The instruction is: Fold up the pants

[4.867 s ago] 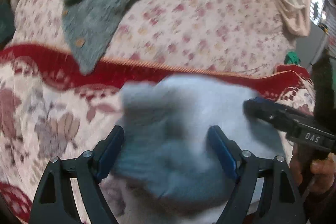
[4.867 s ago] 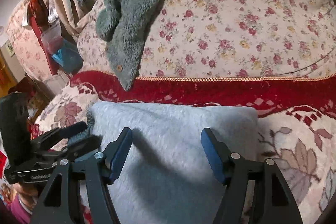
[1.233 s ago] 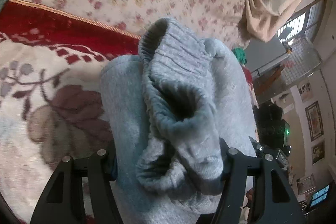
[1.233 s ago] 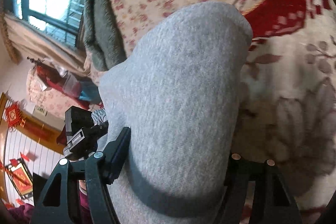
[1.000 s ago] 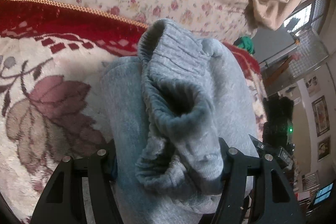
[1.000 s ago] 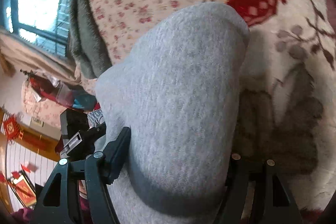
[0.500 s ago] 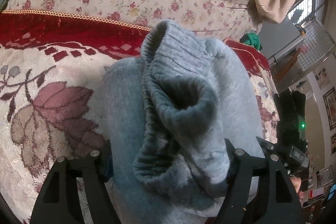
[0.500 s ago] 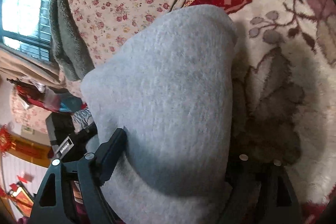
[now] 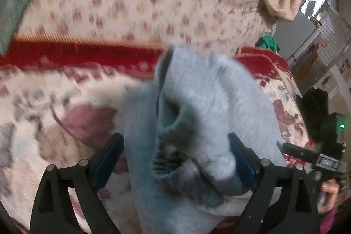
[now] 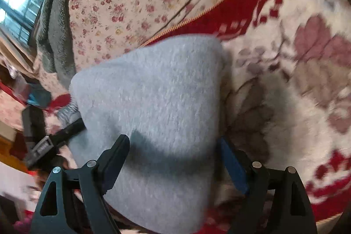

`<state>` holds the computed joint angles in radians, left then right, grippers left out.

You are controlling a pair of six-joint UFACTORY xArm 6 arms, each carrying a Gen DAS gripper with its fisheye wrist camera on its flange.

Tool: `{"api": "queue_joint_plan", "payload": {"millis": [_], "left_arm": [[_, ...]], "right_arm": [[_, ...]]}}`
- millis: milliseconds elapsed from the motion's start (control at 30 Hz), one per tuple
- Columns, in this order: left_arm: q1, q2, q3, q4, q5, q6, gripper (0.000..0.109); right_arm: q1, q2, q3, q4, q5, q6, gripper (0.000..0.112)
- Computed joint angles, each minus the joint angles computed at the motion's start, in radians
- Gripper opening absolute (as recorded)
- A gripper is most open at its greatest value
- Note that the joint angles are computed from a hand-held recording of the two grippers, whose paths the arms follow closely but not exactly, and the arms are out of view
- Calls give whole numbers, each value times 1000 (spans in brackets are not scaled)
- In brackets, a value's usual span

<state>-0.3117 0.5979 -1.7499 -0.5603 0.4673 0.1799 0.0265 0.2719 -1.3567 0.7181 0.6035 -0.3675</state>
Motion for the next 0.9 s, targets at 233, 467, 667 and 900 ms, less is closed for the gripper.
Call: {"api": "queue_joint_plan", "payload": {"millis": [233, 467, 667, 900], "left_arm": [[-9, -101, 105, 270, -130, -166, 96], [-15, -166, 186, 624, -207, -456, 96], [-21, -202, 221, 809, -214, -611, 96], [-27, -216, 242, 936, -198, -738, 96]], "right_arm": [[54, -74, 45, -14, -79, 1, 88], [158, -104, 87, -253, -226, 185, 88], [190, -126, 144, -451, -330, 430, 88], [192, -131, 170, -718, -348, 652, 88]]}}
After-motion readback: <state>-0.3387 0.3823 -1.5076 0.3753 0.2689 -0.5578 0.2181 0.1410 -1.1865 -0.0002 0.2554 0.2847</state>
